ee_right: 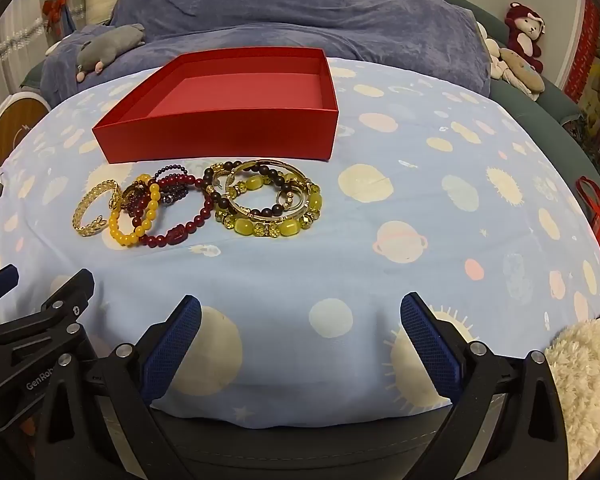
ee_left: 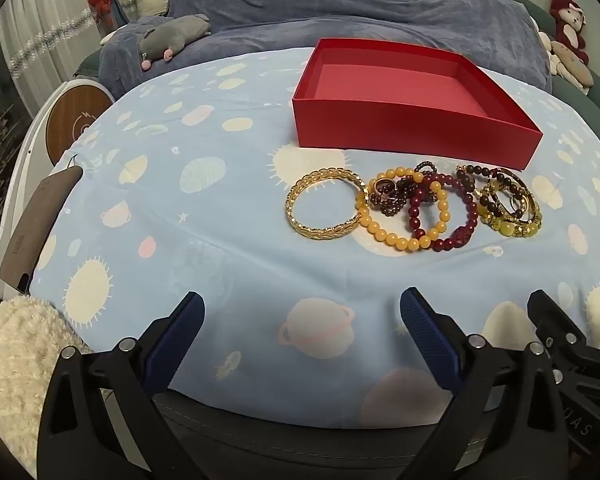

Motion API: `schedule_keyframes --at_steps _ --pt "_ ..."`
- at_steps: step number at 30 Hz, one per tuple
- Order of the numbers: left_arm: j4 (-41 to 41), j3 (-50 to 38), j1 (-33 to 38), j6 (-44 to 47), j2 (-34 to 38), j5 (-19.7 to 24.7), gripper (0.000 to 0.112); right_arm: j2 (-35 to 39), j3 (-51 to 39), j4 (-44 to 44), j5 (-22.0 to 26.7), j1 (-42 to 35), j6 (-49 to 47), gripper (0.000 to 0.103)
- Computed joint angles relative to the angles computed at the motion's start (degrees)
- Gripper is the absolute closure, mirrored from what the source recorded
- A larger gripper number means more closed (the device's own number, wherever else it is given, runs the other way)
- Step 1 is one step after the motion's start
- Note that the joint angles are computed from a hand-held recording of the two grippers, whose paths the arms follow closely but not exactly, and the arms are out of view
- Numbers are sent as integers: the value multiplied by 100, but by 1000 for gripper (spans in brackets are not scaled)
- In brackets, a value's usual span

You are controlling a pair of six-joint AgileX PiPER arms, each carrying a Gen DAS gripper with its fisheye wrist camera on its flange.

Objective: Organize jewelry

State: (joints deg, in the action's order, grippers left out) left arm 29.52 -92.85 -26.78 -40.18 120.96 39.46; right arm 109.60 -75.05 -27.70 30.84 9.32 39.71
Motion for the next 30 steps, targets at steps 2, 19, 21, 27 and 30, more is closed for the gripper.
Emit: schedule_keyframes --at_steps 2,19,21,27,30 --pt "-13 9 11 1 -1 -33 19 0 -1 -23 2 5 19 7" --pt "72 -67 2 -24 27 48 20 14 -23 -44 43 17 12 7" --pt "71 -66 2 -19 25 47 20 16 -23 -40 39 17 11 7" --pt "56 -52 16 -1 27 21 20 17 -20 -59 36 22 33 7" --pt "59 -59 8 -5 36 19 20 19 -22 -42 35 17 16 7"
